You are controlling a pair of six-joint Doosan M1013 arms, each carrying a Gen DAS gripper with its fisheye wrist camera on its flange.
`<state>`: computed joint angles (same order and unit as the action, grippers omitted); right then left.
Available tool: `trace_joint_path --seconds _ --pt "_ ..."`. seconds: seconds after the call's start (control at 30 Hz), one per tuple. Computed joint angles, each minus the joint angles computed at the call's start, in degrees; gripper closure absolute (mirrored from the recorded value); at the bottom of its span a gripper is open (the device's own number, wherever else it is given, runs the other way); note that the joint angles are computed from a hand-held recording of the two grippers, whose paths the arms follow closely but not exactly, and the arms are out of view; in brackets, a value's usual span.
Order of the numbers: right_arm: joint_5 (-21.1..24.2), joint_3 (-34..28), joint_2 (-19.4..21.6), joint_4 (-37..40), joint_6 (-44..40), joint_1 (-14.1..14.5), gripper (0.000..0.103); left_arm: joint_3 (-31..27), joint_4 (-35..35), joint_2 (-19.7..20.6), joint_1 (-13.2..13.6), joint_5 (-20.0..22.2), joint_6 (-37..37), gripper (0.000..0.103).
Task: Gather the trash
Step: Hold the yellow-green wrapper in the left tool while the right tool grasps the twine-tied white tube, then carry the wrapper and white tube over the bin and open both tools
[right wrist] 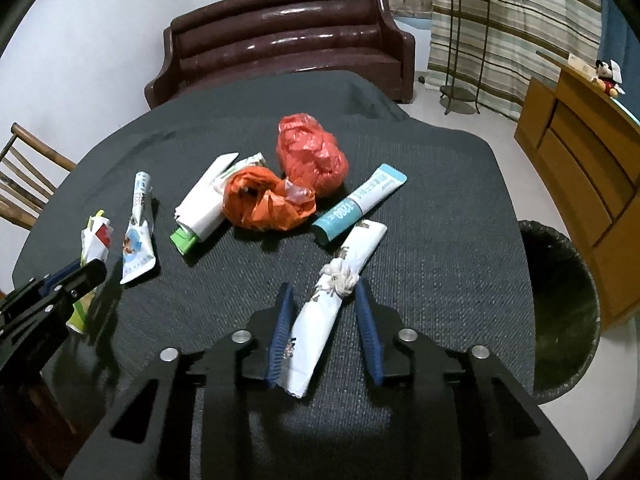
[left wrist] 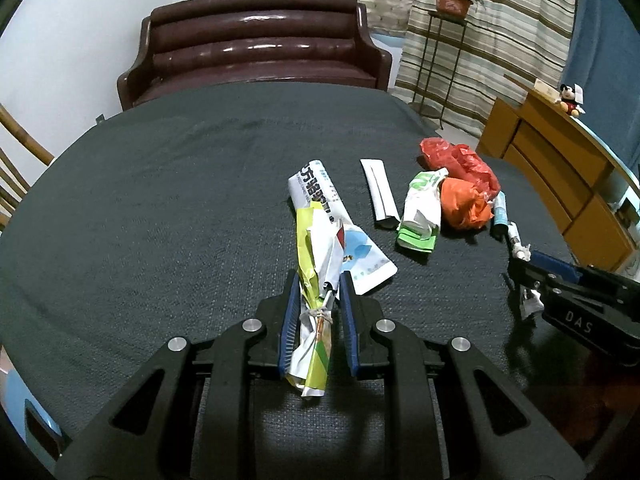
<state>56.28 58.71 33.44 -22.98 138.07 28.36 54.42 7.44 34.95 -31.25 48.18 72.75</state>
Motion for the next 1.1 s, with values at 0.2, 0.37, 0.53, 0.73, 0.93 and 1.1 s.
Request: trace_joint_path --seconds 0.2,0.37,0.53,0.73,0.93,1.1 --pt "-0.62 1.44 -0.84 -0.16 0.26 0.06 0.080 -0.84 -0.60 0.64 -0.14 0.82 0.02 0.083" --pt "-1.96 3.14 -1.74 -1.01 1.87 0.10 0.086 -1.00 -1.02 0.77 -0.31 0.76 0.14 0.083" --pt "-2.66 4.32 -2.46 -1.65 2.71 0.26 0.086 -1.01 -1.39 0.76 -0.56 0.49 0.58 0.083" --pt "-3.57 5.55 -3.31 -2.42 3.25 0.19 0.086 -0.75 -1.35 0.67 -0.77 0.11 0.77 0.083" --pt "-4.04 6.26 -3.89 -3.33 4.12 0.10 0.086 -0.28 -1.19 0.41 -0.76 -0.23 0.78 0.083" --pt "-5.06 7.56 -4.95 -5.66 6.16 0.04 0.086 0.62 -1.37 -0.25 -1.08 -2.11 1.01 0.083"
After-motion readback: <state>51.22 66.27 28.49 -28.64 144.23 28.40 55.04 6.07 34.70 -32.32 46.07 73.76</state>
